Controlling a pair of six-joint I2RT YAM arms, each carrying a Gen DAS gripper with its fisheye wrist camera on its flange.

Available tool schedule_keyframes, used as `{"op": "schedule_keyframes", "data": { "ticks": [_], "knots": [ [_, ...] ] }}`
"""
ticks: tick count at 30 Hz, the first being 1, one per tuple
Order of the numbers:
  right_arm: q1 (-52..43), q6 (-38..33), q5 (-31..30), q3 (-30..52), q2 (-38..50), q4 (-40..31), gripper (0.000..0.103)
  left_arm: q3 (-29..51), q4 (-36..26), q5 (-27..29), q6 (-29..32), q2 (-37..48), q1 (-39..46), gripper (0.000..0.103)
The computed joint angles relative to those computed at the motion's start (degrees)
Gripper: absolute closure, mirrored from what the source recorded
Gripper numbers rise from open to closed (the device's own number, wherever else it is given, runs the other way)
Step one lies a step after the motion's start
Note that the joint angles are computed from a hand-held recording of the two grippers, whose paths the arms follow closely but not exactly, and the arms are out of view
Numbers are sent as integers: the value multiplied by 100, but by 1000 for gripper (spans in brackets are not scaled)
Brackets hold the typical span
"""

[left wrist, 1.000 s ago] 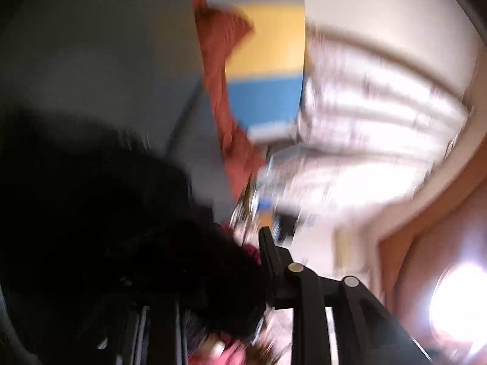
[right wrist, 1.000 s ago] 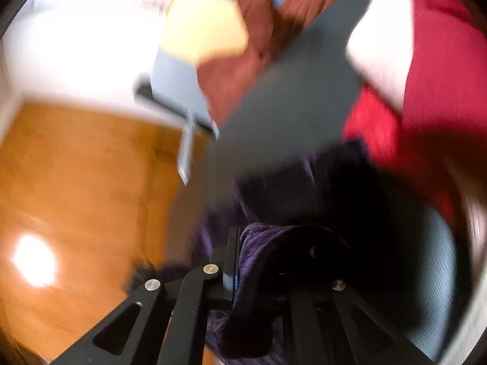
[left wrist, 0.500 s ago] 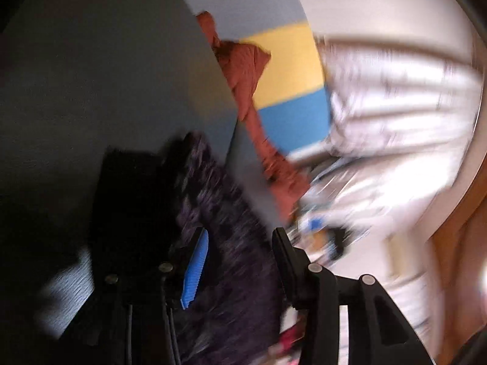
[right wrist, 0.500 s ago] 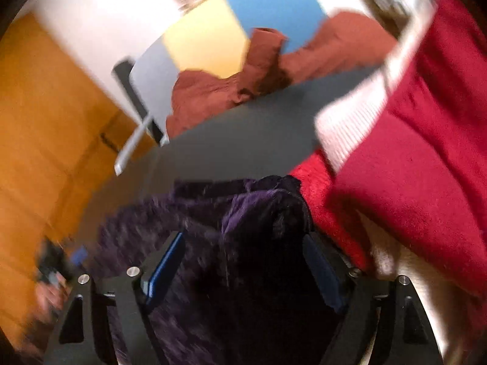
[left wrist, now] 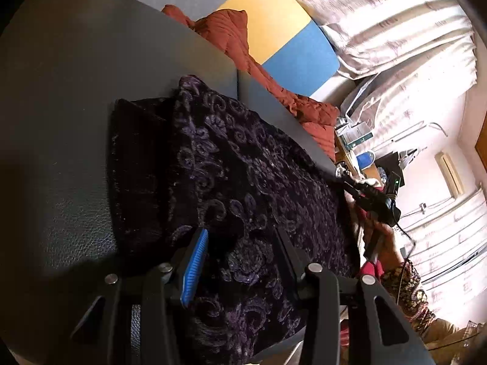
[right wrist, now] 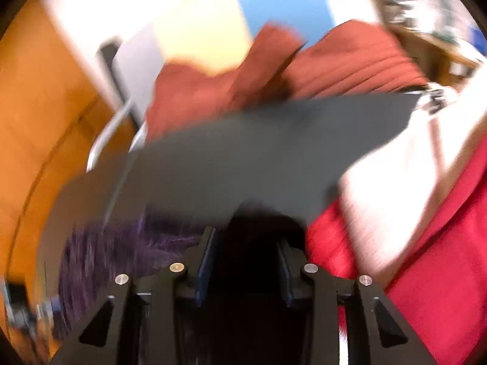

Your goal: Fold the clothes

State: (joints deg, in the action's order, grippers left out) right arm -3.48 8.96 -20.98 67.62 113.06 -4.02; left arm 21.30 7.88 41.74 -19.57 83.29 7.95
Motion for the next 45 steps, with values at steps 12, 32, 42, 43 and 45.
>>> {"op": "schedule_keyframes", "data": {
  "ticks": [12,32,42,43,45],
  "knots": [
    [-47,-1500,697,-2699,-2363,-1,37,-656,-761,195,555,-1535,634,59],
    [-987,-1297,-305,-4877,-4533,-349,55,-1171,-1321,276,912,-2115,613,62],
    [-943,-1114,-330,-4999,-4542,-171,52,-1173,-1856,-121,1072,-2660,526,60],
    [-898,-1111,-295,-5007,-4536,-151,52,-1165,-1739,-238,1027,-2564,326,62],
    [-813,-1088,-224,-5023,-4542,-116,52,-1156,-1587,-347,1006,-2514,49,85]
  ]
}}
